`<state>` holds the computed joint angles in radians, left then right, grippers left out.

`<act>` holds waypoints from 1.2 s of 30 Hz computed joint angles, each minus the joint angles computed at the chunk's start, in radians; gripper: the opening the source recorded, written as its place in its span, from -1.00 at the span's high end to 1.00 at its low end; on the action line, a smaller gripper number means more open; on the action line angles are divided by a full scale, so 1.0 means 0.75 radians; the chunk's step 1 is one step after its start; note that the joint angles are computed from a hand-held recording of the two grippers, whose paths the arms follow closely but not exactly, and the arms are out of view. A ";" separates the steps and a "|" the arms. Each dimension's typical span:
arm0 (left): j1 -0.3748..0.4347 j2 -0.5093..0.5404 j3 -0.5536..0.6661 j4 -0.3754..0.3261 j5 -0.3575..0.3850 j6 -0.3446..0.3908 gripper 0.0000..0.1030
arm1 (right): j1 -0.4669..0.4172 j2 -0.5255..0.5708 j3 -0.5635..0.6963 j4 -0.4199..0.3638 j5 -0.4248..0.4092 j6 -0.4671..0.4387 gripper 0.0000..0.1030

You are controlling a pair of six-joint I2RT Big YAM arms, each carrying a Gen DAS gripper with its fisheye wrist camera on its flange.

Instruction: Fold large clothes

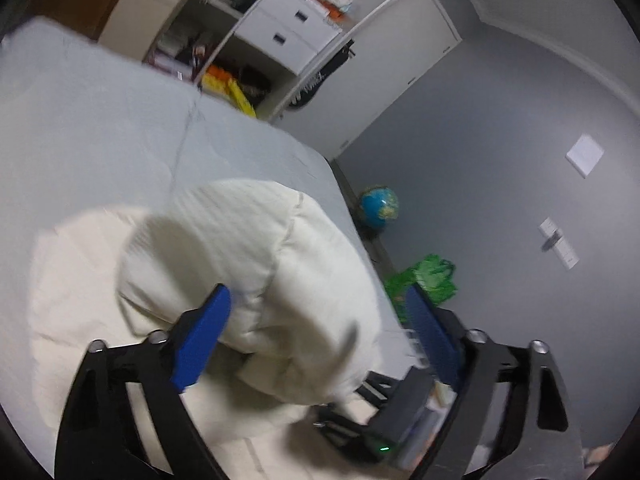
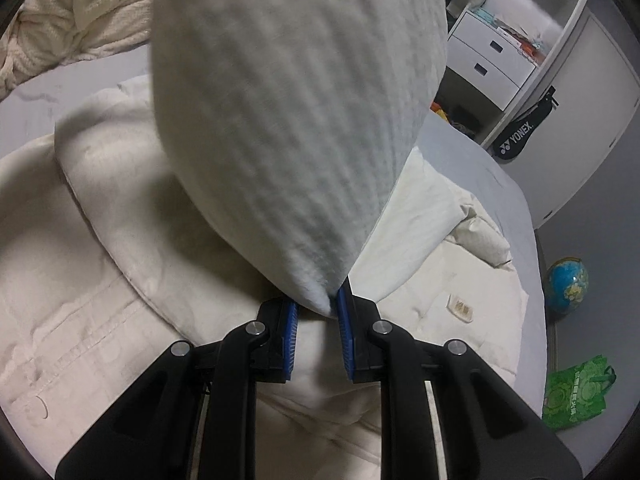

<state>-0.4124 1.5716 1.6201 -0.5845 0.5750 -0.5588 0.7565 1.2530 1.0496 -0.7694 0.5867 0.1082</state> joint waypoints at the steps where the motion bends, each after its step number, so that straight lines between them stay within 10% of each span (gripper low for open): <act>1: -0.001 0.006 0.001 -0.003 0.004 -0.007 -0.41 | 0.006 0.006 -0.001 0.004 0.009 0.004 0.70; 7: 0.012 0.052 0.042 -0.115 0.016 0.026 0.63 | 0.008 0.006 -0.009 0.004 0.010 0.015 0.70; 12: 0.024 0.006 -0.007 -0.088 0.025 0.008 0.70 | 0.020 -0.003 0.018 -0.048 0.060 0.084 0.63; 16: 0.043 -0.053 -0.075 -0.075 0.040 0.010 0.71 | 0.066 -0.114 -0.002 -0.069 0.095 0.283 -0.20; 19: 0.047 -0.081 -0.112 -0.075 0.042 0.012 0.71 | 0.112 -0.218 -0.043 -0.073 0.086 0.467 -0.25; 27: 0.029 -0.118 -0.144 -0.109 0.001 0.070 0.71 | -0.006 -0.464 -0.261 0.203 -0.465 1.239 -0.47; 36: 0.015 -0.179 -0.201 -0.170 -0.053 0.187 0.81 | -0.058 -0.514 -0.361 0.419 -0.626 1.550 -0.47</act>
